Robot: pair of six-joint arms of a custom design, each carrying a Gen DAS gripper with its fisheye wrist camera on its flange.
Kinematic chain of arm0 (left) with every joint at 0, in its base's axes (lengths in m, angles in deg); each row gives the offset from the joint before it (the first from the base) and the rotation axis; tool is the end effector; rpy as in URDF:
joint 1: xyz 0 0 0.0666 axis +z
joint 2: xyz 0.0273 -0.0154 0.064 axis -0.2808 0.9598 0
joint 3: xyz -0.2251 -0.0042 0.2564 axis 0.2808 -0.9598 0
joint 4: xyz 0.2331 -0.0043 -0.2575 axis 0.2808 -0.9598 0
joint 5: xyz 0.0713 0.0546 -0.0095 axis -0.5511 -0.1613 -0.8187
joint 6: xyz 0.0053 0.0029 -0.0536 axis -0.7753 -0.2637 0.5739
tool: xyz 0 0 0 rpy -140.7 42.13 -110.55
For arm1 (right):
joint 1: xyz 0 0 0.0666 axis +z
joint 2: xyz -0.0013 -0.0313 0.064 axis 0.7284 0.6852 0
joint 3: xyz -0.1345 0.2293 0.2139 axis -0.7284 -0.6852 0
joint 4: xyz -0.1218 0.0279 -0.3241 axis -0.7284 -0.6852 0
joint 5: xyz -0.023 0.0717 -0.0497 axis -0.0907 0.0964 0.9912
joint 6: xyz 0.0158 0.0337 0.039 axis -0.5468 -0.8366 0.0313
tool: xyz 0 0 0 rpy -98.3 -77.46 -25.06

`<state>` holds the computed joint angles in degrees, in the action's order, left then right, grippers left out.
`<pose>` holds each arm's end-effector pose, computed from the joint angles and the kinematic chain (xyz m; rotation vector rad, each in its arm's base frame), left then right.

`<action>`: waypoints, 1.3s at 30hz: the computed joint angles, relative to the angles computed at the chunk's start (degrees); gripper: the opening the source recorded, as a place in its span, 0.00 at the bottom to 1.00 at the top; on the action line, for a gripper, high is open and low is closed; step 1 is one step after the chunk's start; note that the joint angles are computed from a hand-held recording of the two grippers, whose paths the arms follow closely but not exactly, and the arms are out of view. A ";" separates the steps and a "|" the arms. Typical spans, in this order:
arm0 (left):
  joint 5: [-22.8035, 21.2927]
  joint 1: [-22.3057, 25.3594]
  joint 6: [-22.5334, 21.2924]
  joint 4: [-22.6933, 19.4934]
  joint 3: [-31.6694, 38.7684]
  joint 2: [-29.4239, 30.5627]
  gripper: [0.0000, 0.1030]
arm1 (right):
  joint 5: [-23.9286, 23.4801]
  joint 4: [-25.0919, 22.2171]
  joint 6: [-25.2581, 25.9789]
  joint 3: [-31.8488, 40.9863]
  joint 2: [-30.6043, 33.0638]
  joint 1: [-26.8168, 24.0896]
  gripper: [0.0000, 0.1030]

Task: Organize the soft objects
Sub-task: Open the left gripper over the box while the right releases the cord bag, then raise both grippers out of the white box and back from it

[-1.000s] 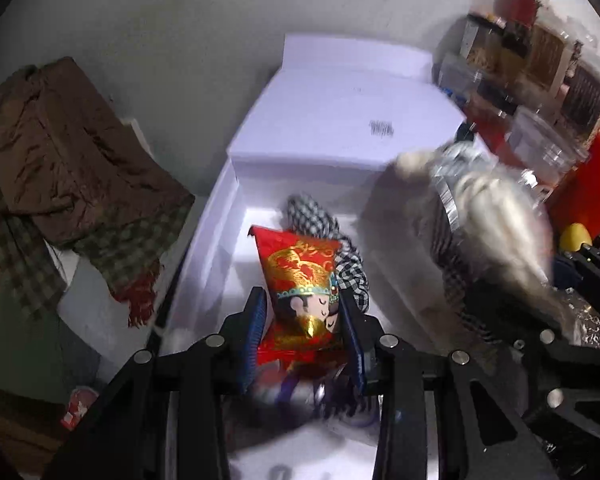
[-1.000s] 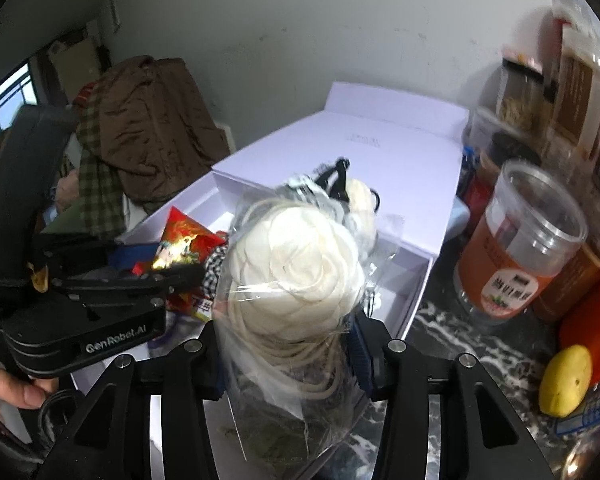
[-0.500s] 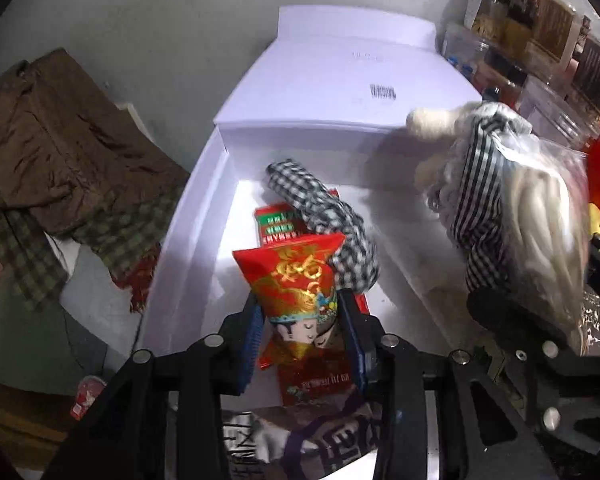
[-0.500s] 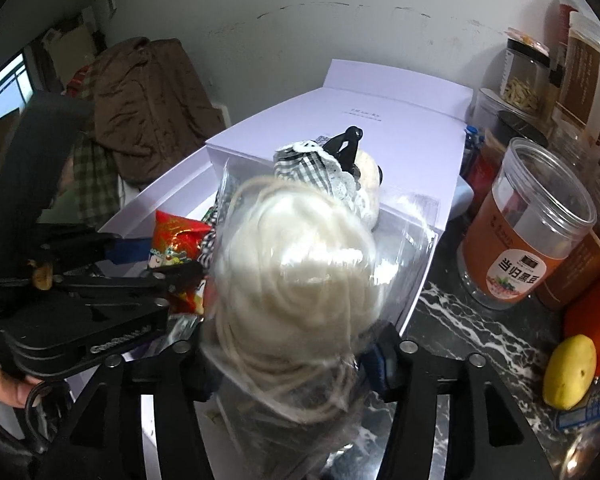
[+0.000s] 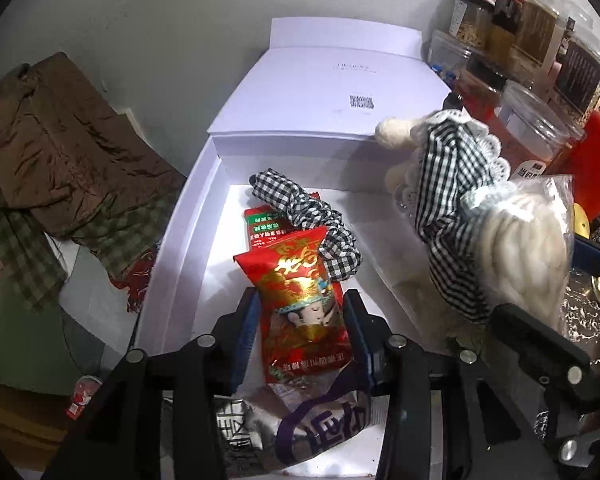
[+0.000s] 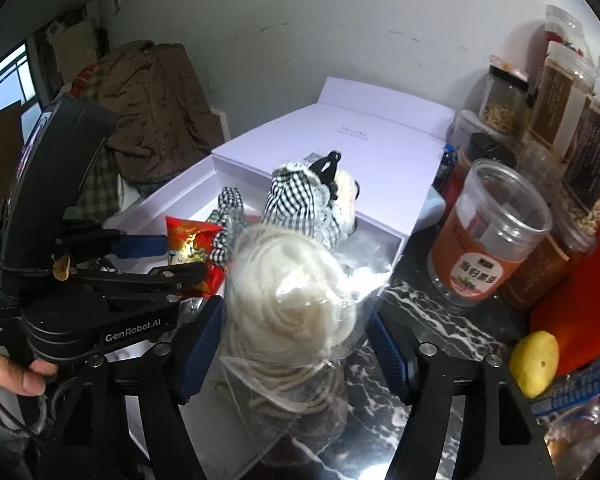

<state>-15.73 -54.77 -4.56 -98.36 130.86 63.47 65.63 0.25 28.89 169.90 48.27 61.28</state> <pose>0.4146 -0.3160 0.4472 0.0641 2.6256 0.0142 0.3939 0.1084 0.4638 -0.5814 2.3803 0.2702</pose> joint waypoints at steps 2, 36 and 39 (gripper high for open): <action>-0.59 -0.33 0.33 -0.18 0.21 -0.50 0.41 | -0.16 -0.26 -0.25 0.06 -0.65 -0.18 0.70; -23.48 -12.51 2.76 -8.94 17.67 -6.07 0.41 | 2.11 -0.85 -2.21 7.38 -12.77 0.21 0.71; -25.65 -14.41 3.11 -10.25 19.93 -5.95 0.47 | 1.78 -0.52 -2.40 7.22 -14.85 -0.37 0.75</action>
